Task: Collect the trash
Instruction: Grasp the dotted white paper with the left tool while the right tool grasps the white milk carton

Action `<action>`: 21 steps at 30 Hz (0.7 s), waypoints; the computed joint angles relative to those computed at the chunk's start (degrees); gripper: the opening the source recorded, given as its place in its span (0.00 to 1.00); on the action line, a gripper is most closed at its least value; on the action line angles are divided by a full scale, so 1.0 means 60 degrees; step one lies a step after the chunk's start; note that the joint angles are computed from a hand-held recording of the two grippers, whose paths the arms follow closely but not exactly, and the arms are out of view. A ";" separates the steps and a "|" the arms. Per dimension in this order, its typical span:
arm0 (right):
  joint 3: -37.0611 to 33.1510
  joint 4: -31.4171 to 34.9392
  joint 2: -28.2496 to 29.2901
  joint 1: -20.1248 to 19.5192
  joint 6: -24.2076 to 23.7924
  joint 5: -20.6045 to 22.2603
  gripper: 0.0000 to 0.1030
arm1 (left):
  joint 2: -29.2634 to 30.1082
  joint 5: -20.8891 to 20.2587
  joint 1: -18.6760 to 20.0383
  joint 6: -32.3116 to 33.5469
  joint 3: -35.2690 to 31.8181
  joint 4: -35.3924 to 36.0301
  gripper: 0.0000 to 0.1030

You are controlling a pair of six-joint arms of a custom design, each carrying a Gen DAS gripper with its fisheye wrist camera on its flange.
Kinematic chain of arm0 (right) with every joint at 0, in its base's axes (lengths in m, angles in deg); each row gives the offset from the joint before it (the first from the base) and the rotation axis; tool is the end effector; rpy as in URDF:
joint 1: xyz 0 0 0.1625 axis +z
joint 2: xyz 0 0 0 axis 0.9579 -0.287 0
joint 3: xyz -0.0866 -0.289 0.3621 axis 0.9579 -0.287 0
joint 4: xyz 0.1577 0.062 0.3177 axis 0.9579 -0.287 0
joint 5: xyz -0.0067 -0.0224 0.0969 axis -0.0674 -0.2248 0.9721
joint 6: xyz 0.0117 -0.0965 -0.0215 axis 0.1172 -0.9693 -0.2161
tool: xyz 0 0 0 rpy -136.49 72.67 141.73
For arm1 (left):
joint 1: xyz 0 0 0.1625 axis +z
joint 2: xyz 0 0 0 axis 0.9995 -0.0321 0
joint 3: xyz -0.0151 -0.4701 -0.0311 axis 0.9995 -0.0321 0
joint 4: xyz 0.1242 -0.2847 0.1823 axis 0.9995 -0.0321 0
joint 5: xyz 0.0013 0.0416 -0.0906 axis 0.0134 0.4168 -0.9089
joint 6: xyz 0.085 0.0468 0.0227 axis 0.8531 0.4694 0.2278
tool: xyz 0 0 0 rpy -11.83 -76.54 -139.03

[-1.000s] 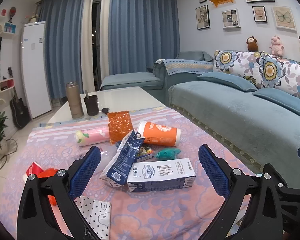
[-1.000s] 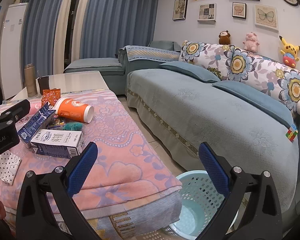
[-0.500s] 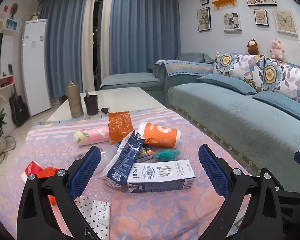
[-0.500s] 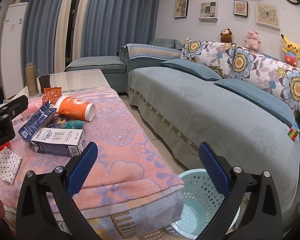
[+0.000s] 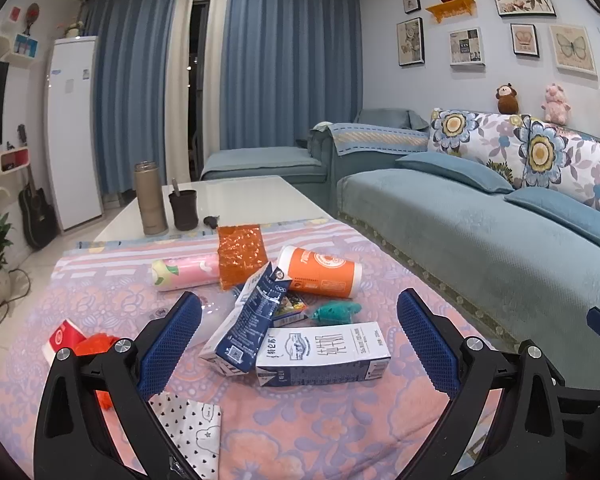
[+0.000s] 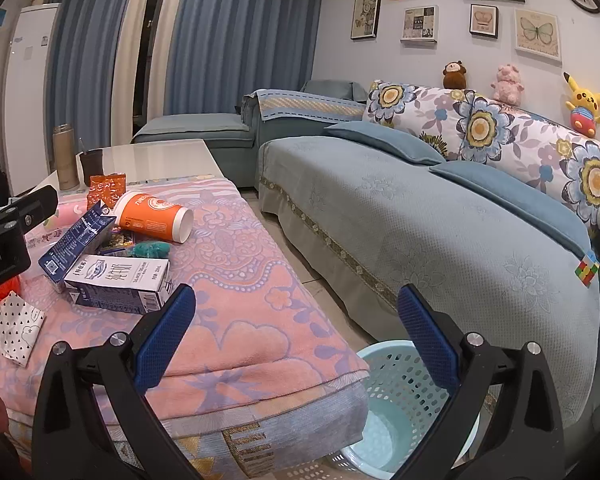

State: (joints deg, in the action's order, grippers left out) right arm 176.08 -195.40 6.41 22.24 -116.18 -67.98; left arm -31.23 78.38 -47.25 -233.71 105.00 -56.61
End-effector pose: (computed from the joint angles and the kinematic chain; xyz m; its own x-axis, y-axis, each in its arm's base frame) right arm 0.1113 -0.4941 0.2656 -0.5578 0.4512 0.6966 -0.5343 0.4470 -0.7174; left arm -0.3641 -0.5846 0.0399 -0.6628 0.3192 -0.6773 0.7463 0.3551 -0.5630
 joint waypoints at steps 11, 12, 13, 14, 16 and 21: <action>-0.0078 -0.0013 0.0025 0.0051 -0.0205 0.0062 0.92 | -0.0071 -0.0109 -0.0058 0.0009 0.0195 -0.0311 0.92; -0.0097 -0.0031 0.0036 0.0058 -0.0270 0.0113 0.90 | -0.0122 -0.0126 -0.0067 -0.0037 0.0257 -0.0388 0.92; -0.0122 -0.0024 0.0034 0.0069 -0.0353 0.0193 0.88 | -0.0190 -0.0148 -0.0089 -0.0082 0.0361 -0.0529 0.92; -0.0150 0.0040 0.0010 0.0078 -0.0420 0.0321 0.86 | -0.0312 -0.0176 -0.0113 -0.0025 0.0537 -0.0767 0.92; -0.0159 0.0282 -0.0094 0.0090 -0.0421 0.0698 0.84 | -0.0605 -0.0256 -0.0152 0.0128 0.0952 -0.1316 0.92; -0.0309 0.2060 -0.0474 -0.0030 -0.0102 0.1938 0.67 | -0.1128 0.0067 0.0198 -0.0461 0.0688 0.0120 0.92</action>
State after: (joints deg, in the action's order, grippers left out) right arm 174.23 -183.04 3.57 22.06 -116.79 -56.35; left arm -38.00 78.78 -46.06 -236.48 109.13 -55.89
